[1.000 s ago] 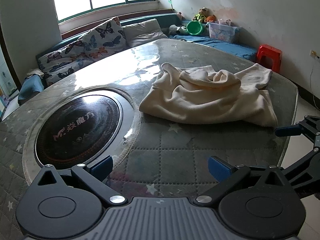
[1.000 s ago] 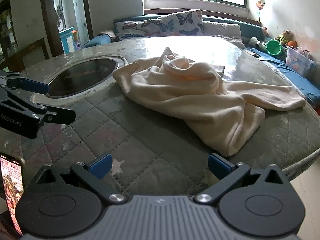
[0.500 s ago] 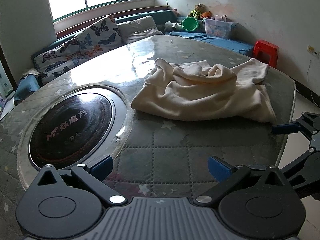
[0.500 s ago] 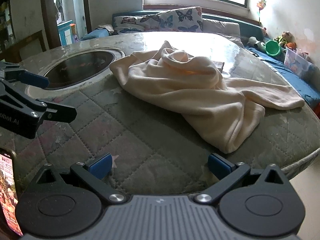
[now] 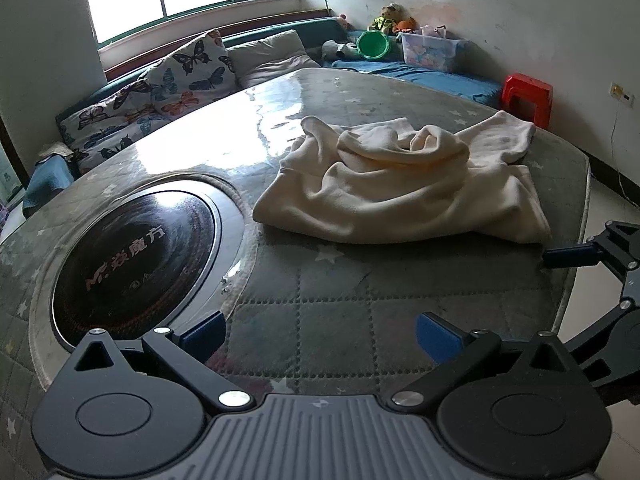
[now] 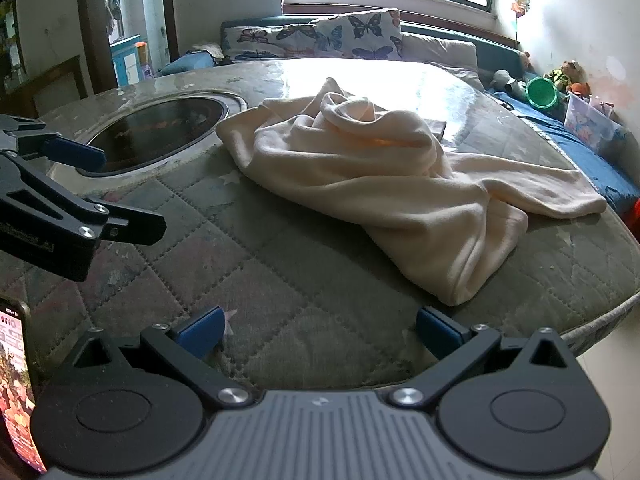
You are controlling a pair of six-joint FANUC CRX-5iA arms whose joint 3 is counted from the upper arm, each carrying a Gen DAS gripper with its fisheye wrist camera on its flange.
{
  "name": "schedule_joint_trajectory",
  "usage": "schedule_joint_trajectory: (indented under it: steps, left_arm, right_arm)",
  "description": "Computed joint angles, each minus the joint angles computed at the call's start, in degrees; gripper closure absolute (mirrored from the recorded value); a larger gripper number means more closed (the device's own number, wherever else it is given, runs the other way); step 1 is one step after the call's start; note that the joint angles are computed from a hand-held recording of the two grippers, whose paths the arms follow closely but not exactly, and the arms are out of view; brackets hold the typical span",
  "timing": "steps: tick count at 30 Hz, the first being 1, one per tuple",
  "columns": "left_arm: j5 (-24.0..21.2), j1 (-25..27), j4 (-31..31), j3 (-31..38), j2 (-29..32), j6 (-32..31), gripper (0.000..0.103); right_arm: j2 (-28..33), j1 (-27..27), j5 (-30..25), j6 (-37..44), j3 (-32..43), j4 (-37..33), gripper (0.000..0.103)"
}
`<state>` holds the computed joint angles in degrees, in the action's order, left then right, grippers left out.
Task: Fold clothes
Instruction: 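Move both tools toward the crumpled cream sweatshirt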
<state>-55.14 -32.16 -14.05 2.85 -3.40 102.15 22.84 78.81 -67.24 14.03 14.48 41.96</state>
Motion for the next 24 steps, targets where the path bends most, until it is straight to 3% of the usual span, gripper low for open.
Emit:
schedule_joint_trajectory:
  steps: [24]
  left_arm:
    - [-1.0, 0.7, 1.1, 5.7, 5.3, -3.9, 0.000]
  right_arm:
    - [-1.6, -2.4, 0.1, -1.1, -1.2, 3.1, 0.004]
